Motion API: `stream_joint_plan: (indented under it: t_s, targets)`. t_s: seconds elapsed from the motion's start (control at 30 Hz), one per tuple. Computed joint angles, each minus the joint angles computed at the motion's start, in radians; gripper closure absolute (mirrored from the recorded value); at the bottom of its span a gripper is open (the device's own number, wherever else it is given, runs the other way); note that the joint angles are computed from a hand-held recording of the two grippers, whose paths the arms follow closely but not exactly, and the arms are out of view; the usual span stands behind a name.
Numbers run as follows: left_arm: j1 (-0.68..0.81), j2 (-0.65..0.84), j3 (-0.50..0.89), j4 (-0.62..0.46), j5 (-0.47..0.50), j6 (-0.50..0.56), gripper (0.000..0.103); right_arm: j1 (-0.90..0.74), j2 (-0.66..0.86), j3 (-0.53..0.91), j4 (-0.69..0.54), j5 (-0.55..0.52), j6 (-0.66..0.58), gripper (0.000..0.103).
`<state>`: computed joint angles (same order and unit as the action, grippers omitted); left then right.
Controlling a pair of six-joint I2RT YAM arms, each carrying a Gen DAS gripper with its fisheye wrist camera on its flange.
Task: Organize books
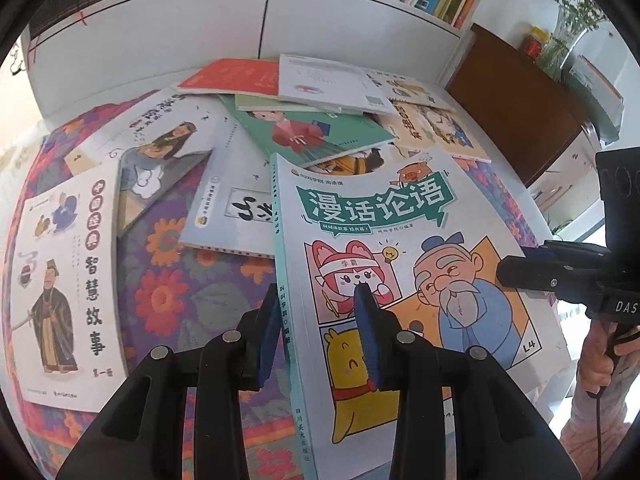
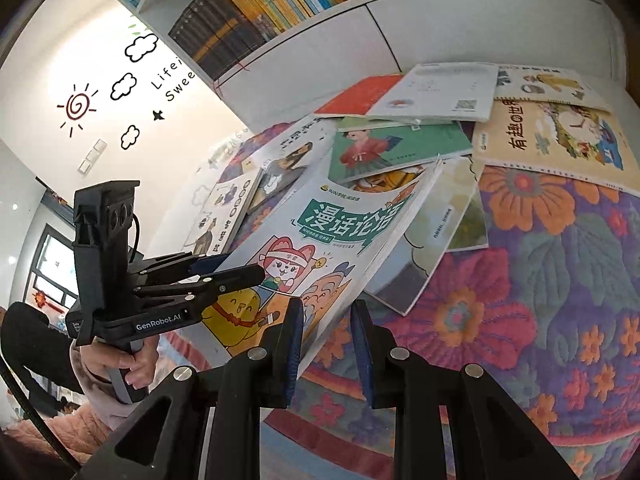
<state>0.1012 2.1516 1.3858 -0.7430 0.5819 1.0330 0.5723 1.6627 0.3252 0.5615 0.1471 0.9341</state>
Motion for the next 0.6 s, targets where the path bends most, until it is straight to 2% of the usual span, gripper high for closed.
stream_joint_plan:
  t_s: [0.27, 0.4, 0.6]
  targets:
    - [0.039, 0.036, 0.096, -0.066, 0.035, -0.018, 0.07, 0.029, -0.011, 0.052, -0.019, 0.047, -0.049, 0.078]
    - [0.069, 0.047, 0.143, -0.082, 0.05, -0.019, 0.07, -0.01, 0.012, 0.1, -0.009, -0.021, -0.077, 0.078]
    - [0.11, 0.092, 0.256, -0.136, 0.081, -0.022, 0.07, -0.011, 0.034, 0.195, -0.058, -0.016, -0.122, 0.078]
